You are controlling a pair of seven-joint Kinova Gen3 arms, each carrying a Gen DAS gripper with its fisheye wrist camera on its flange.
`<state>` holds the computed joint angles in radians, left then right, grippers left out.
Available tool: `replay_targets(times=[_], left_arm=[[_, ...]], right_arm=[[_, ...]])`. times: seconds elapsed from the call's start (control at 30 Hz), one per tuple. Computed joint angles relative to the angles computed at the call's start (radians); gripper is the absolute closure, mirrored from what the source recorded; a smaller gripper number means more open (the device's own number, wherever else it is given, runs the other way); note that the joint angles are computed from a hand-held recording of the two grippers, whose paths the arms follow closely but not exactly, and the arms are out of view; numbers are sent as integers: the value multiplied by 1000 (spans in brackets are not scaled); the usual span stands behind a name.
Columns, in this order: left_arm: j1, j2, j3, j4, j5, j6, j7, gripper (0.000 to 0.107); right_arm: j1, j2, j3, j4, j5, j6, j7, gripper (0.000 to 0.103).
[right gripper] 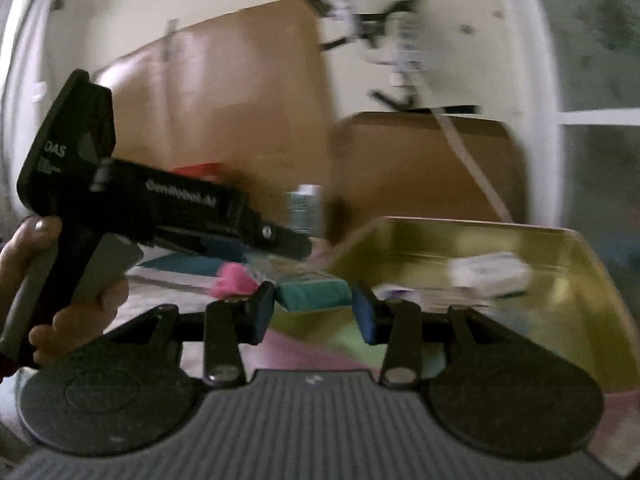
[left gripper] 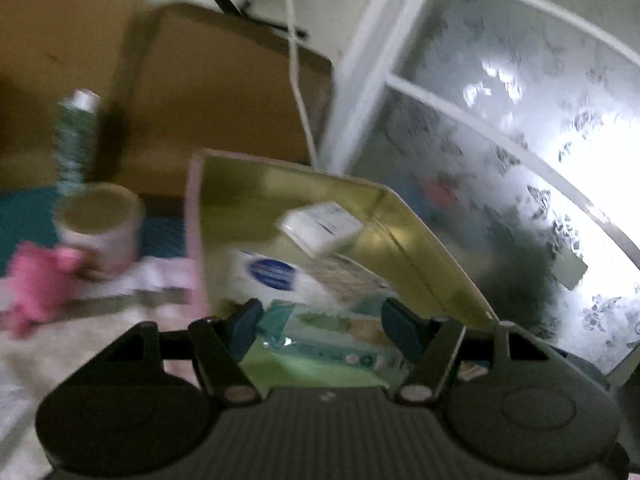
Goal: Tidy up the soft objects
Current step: 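Carry the pineapple box into the pink tin and open the right gripper, then grasp the pink fuzzy towel with the right gripper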
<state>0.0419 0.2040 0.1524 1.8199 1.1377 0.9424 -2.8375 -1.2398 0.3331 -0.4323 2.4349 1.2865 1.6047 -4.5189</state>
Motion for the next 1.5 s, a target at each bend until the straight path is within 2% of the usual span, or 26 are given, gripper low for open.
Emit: replay_targets(times=[0.03, 0.07, 0.1, 0.23, 0.3, 0.37, 0.47, 0.6, 0.67, 0.9, 1.03, 1.2, 1.37, 1.5], left_arm=[[17, 14, 9, -12, -12, -9, 13, 42], [39, 26, 20, -23, -28, -25, 23, 41], [56, 25, 30, -18, -35, -55, 21, 39], [95, 3, 53, 19, -31, -158, -27, 37], [88, -2, 51, 30, -19, -162, -45, 34], [80, -13, 44, 45, -2, -173, -62, 34], [60, -26, 27, 57, 30, -168, -74, 33], [26, -58, -1, 100, 92, -153, -146, 31], [22, -75, -15, 115, 92, -154, -167, 31], [-34, -136, -87, 205, 138, -100, -311, 31], [-87, -145, -134, 235, 154, -51, -375, 23], [-174, -131, -190, 253, 155, -12, -425, 23], [-260, -82, -220, 247, 157, -26, -410, 23], [-313, -46, -226, 251, 204, -102, -434, 23]], right_arm=[[-6, 0, -2, 6, -36, 6, -12, 58], [-9, 3, -1, 8, -67, 11, -14, 69], [-5, 4, 2, 5, -98, 9, -2, 71], [86, 94, 12, -89, -230, 70, 77, 66], [61, 98, 49, -80, -254, 51, 39, 66], [-13, 90, 99, -43, -266, 19, -42, 66], [-14, 110, 76, -39, -288, 33, -111, 64], [-30, 103, 77, -40, -292, 47, -164, 61], [-38, 93, 72, -40, -288, 51, -196, 57], [-27, 51, 54, -41, -219, 33, -238, 54], [-11, 37, 49, -71, -158, 37, -177, 54], [13, 29, 51, -117, -69, 25, -76, 54], [35, 40, 62, -171, 42, 1, 52, 54], [79, 38, 74, -209, 148, -78, 160, 54]])
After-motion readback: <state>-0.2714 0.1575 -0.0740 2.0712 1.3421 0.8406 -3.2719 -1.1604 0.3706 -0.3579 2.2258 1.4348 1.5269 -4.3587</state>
